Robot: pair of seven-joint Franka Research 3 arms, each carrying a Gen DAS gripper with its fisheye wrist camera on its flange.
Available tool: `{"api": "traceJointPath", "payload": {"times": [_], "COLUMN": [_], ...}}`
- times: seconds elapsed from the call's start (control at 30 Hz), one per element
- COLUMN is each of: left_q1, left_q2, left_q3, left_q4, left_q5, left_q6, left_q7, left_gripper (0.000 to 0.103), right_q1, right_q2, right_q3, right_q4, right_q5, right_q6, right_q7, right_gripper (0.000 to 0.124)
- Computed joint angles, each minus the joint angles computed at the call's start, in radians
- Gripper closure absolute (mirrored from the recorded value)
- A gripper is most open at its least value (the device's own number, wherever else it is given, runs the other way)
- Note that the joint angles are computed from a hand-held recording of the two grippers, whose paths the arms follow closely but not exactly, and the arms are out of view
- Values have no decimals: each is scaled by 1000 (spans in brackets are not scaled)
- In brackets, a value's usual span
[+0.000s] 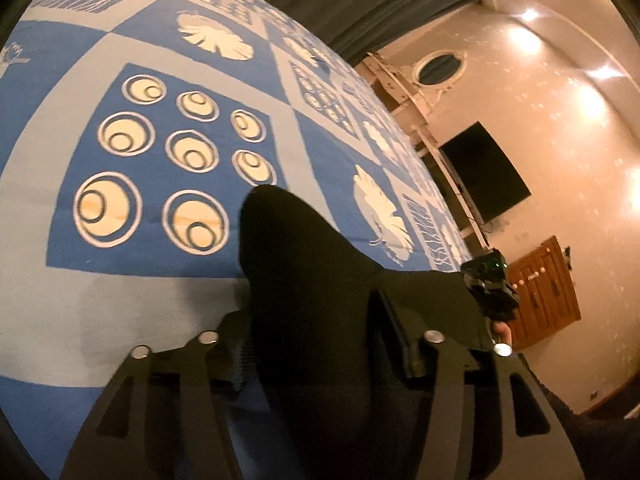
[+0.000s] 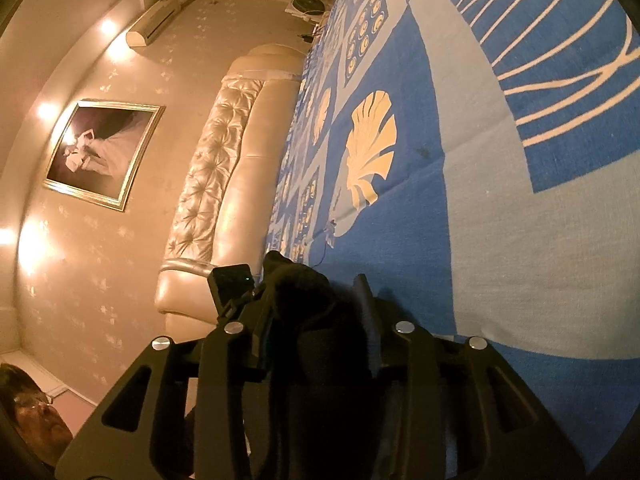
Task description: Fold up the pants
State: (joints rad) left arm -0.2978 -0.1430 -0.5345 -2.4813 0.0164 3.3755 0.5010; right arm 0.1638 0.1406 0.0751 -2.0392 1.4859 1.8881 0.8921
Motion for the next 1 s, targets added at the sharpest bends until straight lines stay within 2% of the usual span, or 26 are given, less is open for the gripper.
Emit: {"api": "traceJointPath", "payload": {"times": [0.1, 0.2, 0.3, 0.33, 0.37, 0.47, 0.53, 0.67, 0.73, 0.83, 0.9, 0.93, 1.0], "left_q1": [-59, -49, -50, -38, -7, 10, 52, 54, 74, 141, 143, 175, 185], "left_q2": [25, 29, 31, 29, 22, -9, -39, -86, -113, -170, -198, -228, -258], "left_q3": [64, 45, 42, 26, -19, -58, -121, -152, -189, -287, -302, -344, -364], "left_q4": [13, 37, 34, 28, 20, -6, -17, -42, -54, -70, -81, -82, -85], "left_q5": [61, 45, 26, 0, -60, -143, -195, -196, -192, -204, -194, -196, -185], "left_q6": [36, -6, 15, 28, 44, 53, 45, 26, 21, -6, -29, -54, -80], "left_q7": [3, 42, 32, 39, 61, 81, 87, 35, 2, -59, -95, -123, -161], "left_gripper": [24, 20, 20, 20, 20, 20, 20, 20, 20, 20, 20, 20, 20], "right_q1": [-12, -25, -27, -28, -28, -30, -28, -17, -11, -3, 2, 8, 15], "right_q2": [18, 30, 27, 22, 16, -14, -39, -102, -131, -183, -216, -248, -295], "right_q3": [-1, 0, 1, 0, 0, -8, -12, -27, -37, -53, -63, -64, -75], "right_q4": [12, 14, 16, 12, 7, -28, -54, -121, -152, -208, -239, -264, -306], "right_q5": [32, 72, 62, 59, 59, 64, 78, 100, 105, 108, 93, 78, 52], "right_q6": [-42, -72, -67, -65, -62, -50, -40, -13, -5, 7, 18, 40, 60], "right_q7": [-12, -16, -17, -16, -13, -12, -14, -26, -28, -27, -23, -15, -19], "right_gripper": [78, 71, 71, 71, 71, 69, 64, 59, 58, 58, 58, 58, 57]}}
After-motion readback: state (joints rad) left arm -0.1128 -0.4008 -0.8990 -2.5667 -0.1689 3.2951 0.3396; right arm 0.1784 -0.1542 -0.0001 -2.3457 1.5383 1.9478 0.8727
